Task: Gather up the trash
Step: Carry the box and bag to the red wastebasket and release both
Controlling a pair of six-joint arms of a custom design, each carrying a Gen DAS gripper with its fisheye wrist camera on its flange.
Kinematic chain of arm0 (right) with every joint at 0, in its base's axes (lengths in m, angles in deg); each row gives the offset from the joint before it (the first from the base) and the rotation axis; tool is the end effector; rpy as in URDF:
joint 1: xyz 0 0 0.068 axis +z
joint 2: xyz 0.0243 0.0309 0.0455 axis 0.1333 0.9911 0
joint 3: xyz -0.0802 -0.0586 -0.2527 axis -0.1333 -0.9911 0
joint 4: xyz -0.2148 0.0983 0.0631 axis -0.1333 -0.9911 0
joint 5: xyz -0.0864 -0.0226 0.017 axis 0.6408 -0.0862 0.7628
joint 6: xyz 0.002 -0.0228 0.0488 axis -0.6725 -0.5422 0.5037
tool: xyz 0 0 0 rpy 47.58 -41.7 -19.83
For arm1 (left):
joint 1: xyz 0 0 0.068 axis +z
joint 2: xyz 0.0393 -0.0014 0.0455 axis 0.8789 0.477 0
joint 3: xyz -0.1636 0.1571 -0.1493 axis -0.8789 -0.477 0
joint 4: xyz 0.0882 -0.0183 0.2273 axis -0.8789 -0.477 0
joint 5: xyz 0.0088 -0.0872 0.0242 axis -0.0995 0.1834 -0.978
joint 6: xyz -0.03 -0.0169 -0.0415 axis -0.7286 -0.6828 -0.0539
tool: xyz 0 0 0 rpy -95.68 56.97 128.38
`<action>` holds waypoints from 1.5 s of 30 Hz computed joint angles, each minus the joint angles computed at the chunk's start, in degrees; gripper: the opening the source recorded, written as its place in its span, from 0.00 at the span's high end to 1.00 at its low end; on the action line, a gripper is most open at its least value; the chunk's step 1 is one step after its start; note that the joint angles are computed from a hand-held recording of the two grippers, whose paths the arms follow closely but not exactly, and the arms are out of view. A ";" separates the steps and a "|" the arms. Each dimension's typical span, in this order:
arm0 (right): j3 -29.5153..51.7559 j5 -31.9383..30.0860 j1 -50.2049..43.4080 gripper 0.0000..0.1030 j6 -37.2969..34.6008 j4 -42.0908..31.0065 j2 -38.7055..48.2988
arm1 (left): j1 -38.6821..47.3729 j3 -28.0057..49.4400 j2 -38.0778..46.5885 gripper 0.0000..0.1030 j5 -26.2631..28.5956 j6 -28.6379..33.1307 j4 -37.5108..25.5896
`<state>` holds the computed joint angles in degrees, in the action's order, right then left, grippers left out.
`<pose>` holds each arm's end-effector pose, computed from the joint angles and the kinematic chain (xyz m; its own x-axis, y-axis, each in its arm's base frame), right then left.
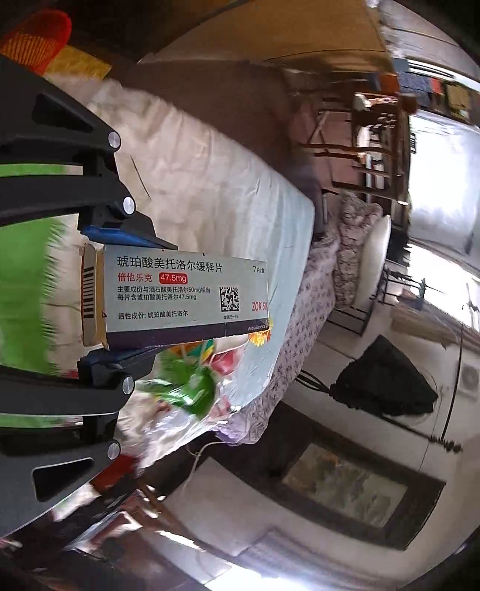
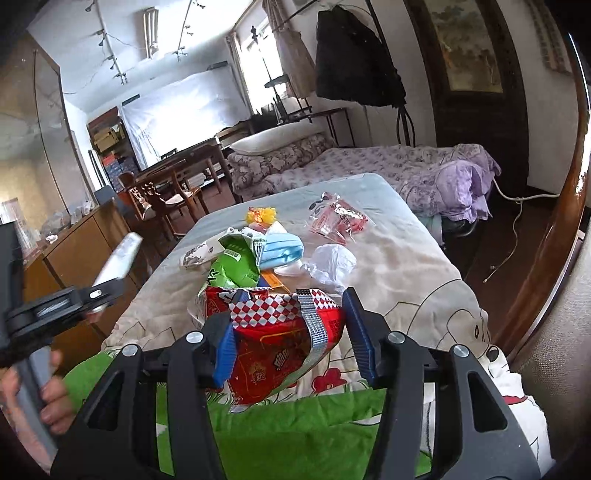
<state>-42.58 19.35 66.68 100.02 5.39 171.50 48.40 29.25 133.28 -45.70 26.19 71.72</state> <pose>0.1488 0.1890 0.1085 -0.3086 0.5097 -0.8031 0.4719 0.8151 0.3360 0.3282 -0.0944 0.1883 -0.6320 0.2242 -0.7419 0.5954 0.7532 -0.2796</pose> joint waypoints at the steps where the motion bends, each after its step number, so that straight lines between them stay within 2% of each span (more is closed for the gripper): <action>1: -0.09 -0.05 0.04 0.49 -0.09 0.14 -0.04 | 0.92 -1.50 -1.99 0.58 0.33 1.22 -0.51; 5: -0.76 0.19 0.75 0.49 -0.33 1.71 -0.12 | 9.12 -5.73 -9.82 0.58 2.20 7.01 -5.01; 10: -1.58 0.98 1.90 0.49 0.29 2.89 -0.51 | 23.36 -5.04 -11.08 0.58 4.01 14.94 -12.11; 15: -2.27 0.92 2.43 0.49 0.55 3.64 -0.64 | 38.57 -3.25 -4.97 0.58 2.72 23.55 -14.46; 21: -0.33 0.05 2.81 0.49 0.80 2.45 1.75 | 47.18 -1.53 7.14 0.56 -1.95 26.90 -9.49; 23: 1.13 -0.07 3.10 0.49 1.46 0.46 2.89 | 48.49 -0.71 10.84 0.40 -3.81 27.17 -8.24; 24: 2.00 -0.20 3.19 0.49 1.58 -0.55 3.63 | 48.95 -1.33 11.67 0.27 -5.25 26.95 -6.35; 28: 5.21 -0.83 3.28 0.49 1.84 -4.42 6.00 | 51.00 -3.22 10.97 0.10 -5.33 29.54 -3.37; 32: 8.41 -1.73 3.57 0.49 1.98 -7.56 8.37 | 54.12 -4.58 9.35 0.06 -3.87 31.20 0.11; 36: 11.25 -1.80 4.62 0.49 3.16 -9.94 7.99 | 57.68 -2.08 10.48 0.06 -0.93 31.81 -1.38; 39: 14.77 -1.39 5.80 0.49 -2.74 -6.86 6.78 | 60.11 0.97 13.04 0.06 1.02 31.18 -2.66; 43: 25.99 -1.07 7.36 0.49 -19.26 -2.33 9.91 | 63.20 5.31 15.98 0.06 3.08 30.07 -5.15; 45: 32.79 -1.86 7.56 0.49 -24.94 -2.31 13.15 | 64.09 6.78 17.43 0.06 2.97 29.84 -5.14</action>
